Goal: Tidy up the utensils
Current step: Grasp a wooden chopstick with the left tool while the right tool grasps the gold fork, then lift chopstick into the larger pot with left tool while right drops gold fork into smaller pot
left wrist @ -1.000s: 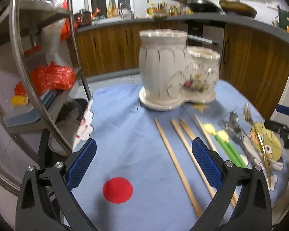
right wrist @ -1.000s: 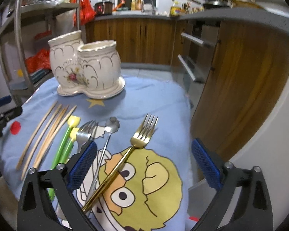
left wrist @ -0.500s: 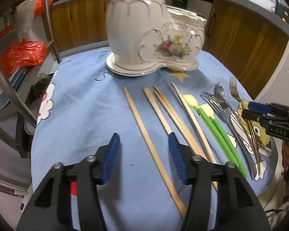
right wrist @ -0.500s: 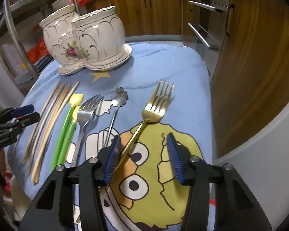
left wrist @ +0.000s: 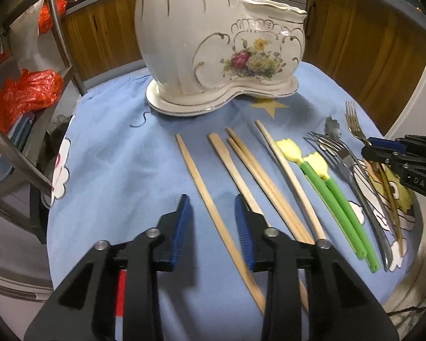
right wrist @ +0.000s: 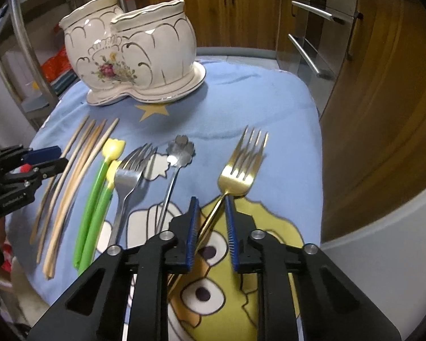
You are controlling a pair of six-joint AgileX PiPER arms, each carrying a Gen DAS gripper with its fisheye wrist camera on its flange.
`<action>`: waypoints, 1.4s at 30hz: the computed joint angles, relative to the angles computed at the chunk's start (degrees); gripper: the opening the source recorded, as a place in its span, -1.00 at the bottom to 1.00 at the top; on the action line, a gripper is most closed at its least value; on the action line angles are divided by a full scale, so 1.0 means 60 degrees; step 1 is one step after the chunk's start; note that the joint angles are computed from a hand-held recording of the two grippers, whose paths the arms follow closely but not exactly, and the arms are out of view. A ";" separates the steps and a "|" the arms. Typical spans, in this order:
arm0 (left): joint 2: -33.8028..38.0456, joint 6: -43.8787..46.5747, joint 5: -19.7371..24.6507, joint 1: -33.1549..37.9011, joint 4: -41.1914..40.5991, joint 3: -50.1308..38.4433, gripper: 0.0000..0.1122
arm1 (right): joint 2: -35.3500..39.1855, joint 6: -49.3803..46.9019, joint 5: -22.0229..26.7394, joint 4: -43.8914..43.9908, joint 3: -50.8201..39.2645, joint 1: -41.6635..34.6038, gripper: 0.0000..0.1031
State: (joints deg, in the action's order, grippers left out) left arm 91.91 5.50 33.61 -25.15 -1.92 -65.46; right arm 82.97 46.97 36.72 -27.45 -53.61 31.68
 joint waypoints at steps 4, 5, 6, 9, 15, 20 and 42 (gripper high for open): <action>-0.0027 0.0469 -0.0155 0.0214 -0.0419 0.0069 -0.81 | -0.0195 0.0075 -0.0248 -0.0154 0.0267 0.0002 -0.75; -0.0083 0.0556 -0.0212 0.0254 -0.0510 0.0154 -0.83 | -0.0288 0.0078 -0.0347 -0.0136 0.0377 0.0002 -0.77; -0.0094 0.0593 -0.0274 0.0276 -0.0513 0.0195 -0.84 | -0.0374 0.0210 -0.0387 -0.0255 0.0479 0.0046 -0.80; -0.0329 0.0833 -0.0390 0.0314 -0.0689 0.0470 -0.88 | -0.0696 0.0459 -0.0676 -0.0434 0.0804 0.0136 -0.88; -0.1180 0.1771 -0.0798 0.0621 -0.1595 0.1167 -0.90 | -0.1582 0.1745 -0.1113 -0.1584 0.1454 0.0590 -0.88; -0.1926 0.2865 -0.1055 0.0828 -0.2733 0.1476 -0.90 | -0.2467 0.3080 -0.1767 -0.2900 0.1932 0.0815 -0.88; -0.0780 0.6166 -0.1312 0.1552 -0.7249 -0.3023 -0.90 | -0.1129 0.3615 -0.1771 -0.5658 -0.2453 0.0768 -0.89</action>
State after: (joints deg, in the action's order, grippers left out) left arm 87.23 42.50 25.74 -15.84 -45.41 -83.60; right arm 76.19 68.66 26.09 -61.39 -68.33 36.28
